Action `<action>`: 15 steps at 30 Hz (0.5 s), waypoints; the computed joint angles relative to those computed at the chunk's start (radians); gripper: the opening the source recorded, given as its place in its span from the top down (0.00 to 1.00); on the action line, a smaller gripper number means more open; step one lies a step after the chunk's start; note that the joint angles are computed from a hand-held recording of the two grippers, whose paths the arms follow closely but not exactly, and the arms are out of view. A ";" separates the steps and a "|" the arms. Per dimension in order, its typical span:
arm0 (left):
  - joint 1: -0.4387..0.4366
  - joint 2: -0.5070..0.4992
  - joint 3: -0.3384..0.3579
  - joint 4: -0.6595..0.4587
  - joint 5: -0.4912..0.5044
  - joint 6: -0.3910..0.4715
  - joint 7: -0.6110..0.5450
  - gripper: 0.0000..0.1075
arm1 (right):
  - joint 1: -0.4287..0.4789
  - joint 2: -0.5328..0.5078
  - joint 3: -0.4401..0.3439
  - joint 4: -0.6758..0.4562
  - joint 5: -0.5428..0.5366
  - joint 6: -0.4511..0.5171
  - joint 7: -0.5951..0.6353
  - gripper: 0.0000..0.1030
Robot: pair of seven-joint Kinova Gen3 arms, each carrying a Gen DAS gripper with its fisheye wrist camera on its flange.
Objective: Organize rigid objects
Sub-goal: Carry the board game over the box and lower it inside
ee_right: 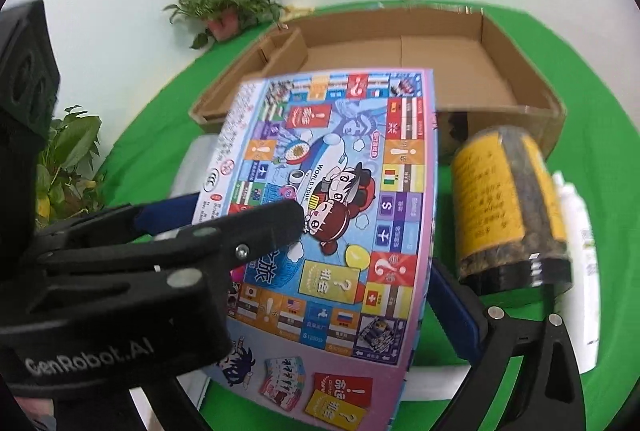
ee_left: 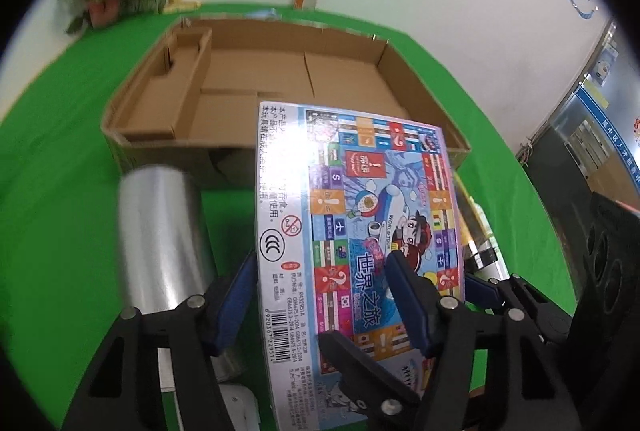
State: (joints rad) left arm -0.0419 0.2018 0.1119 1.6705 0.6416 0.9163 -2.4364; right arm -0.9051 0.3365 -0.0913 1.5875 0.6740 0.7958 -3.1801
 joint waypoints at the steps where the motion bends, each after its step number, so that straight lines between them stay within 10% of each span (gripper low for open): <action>1: -0.004 -0.019 0.002 0.019 0.017 -0.028 -0.026 0.40 | -0.014 0.002 0.004 -0.012 0.015 0.022 -0.007 0.05; 15: -0.004 -0.103 -0.033 0.044 0.172 -0.089 -0.185 0.40 | -0.054 0.003 0.000 -0.160 0.136 0.219 -0.010 0.18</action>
